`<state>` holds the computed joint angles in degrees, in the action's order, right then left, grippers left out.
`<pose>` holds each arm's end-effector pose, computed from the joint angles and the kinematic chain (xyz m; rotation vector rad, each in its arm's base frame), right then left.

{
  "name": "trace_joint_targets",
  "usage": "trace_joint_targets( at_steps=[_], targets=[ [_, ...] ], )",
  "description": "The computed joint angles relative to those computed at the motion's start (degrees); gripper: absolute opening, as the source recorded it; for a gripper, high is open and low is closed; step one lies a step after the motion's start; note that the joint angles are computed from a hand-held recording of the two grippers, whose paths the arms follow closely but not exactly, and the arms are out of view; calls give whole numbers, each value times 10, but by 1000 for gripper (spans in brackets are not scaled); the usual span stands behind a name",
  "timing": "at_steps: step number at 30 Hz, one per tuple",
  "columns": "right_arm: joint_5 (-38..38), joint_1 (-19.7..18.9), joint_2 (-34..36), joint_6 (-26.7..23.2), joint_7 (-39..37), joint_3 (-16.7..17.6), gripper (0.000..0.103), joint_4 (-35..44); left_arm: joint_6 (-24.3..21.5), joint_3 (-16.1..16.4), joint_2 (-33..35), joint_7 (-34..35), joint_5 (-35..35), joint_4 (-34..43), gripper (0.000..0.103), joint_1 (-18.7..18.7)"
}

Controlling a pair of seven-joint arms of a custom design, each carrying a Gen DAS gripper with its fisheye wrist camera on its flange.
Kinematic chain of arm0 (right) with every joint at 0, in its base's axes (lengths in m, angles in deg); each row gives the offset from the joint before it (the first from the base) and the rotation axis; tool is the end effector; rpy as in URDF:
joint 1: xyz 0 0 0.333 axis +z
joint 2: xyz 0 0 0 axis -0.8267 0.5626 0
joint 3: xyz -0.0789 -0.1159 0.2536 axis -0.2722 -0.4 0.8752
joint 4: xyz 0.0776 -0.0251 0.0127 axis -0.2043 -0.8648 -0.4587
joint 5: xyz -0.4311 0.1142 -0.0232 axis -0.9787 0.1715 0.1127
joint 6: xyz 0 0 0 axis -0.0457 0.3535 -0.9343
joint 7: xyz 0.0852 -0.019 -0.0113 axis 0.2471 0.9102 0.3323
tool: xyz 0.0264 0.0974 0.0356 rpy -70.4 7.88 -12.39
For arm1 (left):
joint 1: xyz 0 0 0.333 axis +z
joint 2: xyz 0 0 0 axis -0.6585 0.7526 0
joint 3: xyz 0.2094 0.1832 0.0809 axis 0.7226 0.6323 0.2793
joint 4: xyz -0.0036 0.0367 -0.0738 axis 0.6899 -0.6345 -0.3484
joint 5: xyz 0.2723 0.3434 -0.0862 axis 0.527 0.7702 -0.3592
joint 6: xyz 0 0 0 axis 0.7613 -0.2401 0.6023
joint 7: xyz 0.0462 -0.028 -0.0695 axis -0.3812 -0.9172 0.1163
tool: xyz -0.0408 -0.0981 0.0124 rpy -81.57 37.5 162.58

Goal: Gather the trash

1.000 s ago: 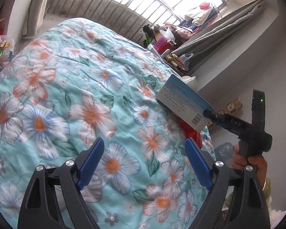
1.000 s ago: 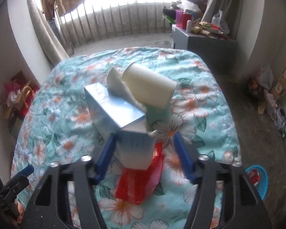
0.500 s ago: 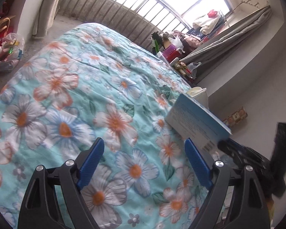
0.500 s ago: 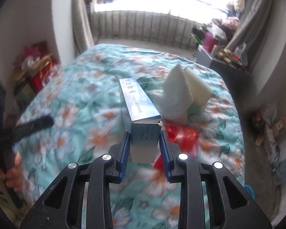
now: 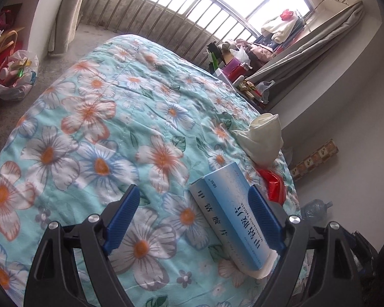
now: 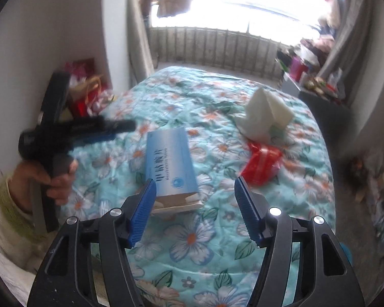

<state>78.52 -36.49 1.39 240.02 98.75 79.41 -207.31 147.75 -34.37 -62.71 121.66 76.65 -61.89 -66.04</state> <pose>0.4604 0.2466 0.5643 -2.0004 1.3667 -0.5939 0.5573 -0.4399 0.5161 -2.0759 1.7714 -1.3826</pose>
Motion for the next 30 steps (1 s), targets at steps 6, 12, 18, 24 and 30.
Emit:
trace_joint_targets(
  at_steps=[6,12,18,24,30],
  targets=[
    [103,-13,78,-22,72,-48,65,68,-3,-5,0,16,-7,-2,84,4],
    [233,-39,211,-51,124,-81,61,160,-23,-14,9,63,-38,8,84,11],
    [397,-55,239,-53,16,-77,32,172,-38,-23,21,111,-74,20,84,17],
    [457,-57,207,-62,-40,-78,8,144,-61,-17,42,124,-66,53,84,1],
    [557,-35,146,-76,-127,-95,4,101,-76,-3,43,106,-24,68,84,-19]
  ],
)
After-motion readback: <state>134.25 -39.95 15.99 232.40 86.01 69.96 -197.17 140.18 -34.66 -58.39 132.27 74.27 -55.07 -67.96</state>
